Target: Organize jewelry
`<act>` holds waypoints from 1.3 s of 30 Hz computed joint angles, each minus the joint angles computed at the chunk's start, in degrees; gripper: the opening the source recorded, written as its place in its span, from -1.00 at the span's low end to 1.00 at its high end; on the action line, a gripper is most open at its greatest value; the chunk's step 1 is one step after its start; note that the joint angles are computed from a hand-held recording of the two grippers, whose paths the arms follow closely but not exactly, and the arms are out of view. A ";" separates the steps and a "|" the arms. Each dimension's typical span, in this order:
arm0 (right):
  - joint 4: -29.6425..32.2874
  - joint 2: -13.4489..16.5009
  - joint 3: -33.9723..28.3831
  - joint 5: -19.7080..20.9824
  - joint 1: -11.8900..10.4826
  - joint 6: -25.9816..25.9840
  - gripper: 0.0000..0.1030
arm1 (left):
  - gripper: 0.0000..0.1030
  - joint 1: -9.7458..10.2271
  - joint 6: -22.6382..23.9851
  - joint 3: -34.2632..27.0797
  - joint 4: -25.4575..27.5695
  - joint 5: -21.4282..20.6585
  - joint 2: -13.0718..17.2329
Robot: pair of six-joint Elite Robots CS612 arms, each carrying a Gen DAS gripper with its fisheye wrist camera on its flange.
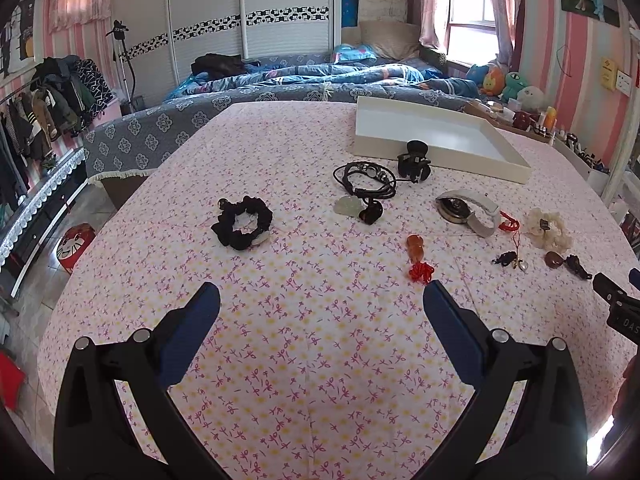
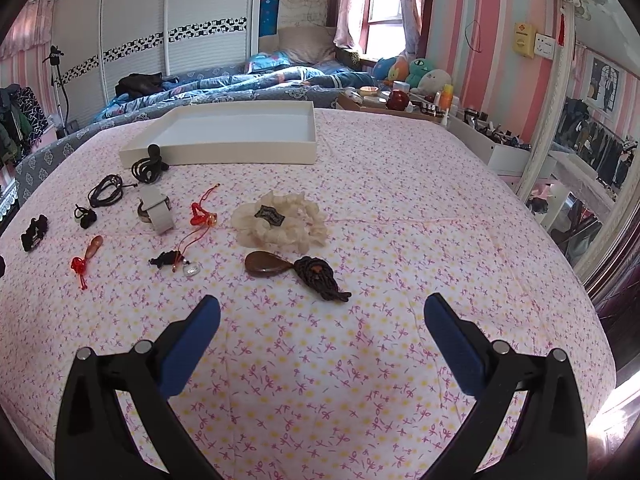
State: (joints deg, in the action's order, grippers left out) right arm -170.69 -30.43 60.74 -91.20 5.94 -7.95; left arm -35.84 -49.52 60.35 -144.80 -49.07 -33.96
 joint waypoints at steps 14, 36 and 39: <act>0.05 0.02 -0.01 -1.16 0.13 0.48 0.97 | 0.94 0.25 0.09 0.34 0.00 -0.19 -0.20; 1.03 0.30 -0.52 -2.58 0.20 1.24 0.97 | 0.94 0.57 0.44 0.13 0.60 -0.94 -0.04; 0.88 0.30 -0.50 -2.40 0.17 1.26 0.97 | 0.94 0.58 0.50 0.00 0.75 -1.01 0.02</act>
